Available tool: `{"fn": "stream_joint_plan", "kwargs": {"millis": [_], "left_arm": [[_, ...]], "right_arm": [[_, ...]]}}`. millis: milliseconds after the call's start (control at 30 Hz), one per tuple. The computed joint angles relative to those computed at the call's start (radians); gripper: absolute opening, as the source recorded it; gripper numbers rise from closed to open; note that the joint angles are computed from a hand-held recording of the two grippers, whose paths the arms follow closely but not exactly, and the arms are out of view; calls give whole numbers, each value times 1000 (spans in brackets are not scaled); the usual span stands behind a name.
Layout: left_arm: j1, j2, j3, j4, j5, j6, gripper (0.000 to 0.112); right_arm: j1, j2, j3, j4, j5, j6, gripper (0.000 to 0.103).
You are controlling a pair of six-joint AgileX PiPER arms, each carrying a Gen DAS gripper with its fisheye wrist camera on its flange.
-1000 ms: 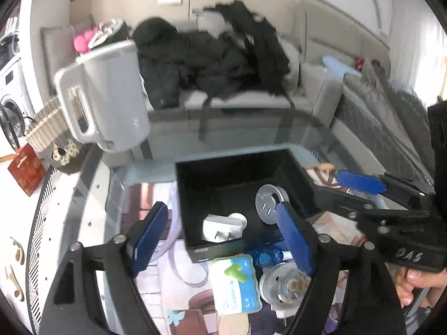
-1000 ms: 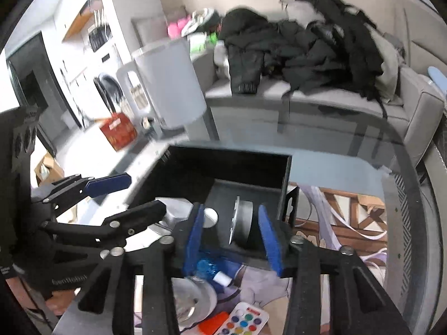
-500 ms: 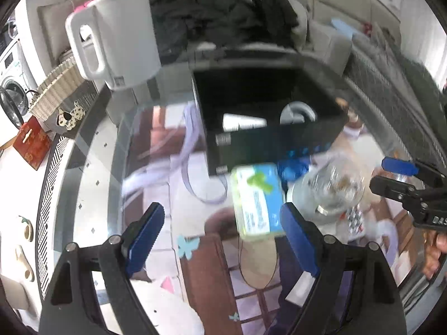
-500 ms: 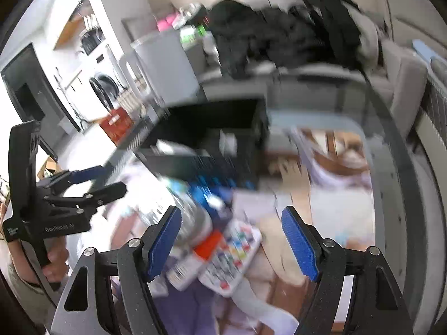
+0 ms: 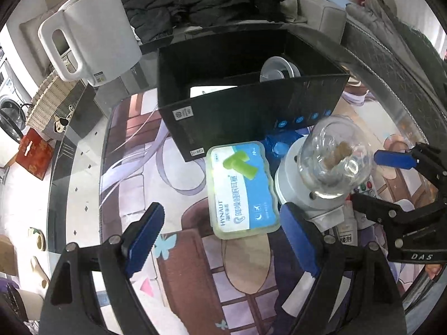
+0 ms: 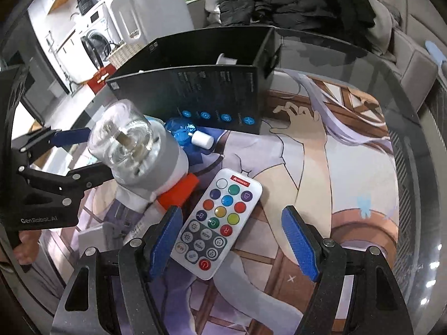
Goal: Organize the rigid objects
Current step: 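Grasp the earplug case with the left gripper while the right grasps the white remote, then carry the earplug case and remote into the black box and release both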
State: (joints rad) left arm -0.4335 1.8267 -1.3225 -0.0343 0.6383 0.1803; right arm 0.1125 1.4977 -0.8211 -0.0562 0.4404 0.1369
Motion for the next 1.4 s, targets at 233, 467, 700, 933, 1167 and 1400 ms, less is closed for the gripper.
{"fn": "stream_joint_plan", "kwargs": {"millis": [233,467,700,933,1167,1400], "left_arm": [[-10,34,-23,2,11,-4,79],[25,4,4,-92,63,81,55],[31,-95,126,-106,49,117,55],[39,-83,126,-95,30,96,66],[20,-76,122,-71,23,89,66],[17,-67,106,-97,30,109,55]], "right_arm": [[-39,-38,43,3,-15,-55,64],[-79,-49,40,83,4,-178,42],[-23,-67,46,22,24,-113,41],[-3,9,-2,-81,-35,-21,50],[0,-41,20,32,28,-134,39],[14,-52,32,24,25,-127,39]]}}
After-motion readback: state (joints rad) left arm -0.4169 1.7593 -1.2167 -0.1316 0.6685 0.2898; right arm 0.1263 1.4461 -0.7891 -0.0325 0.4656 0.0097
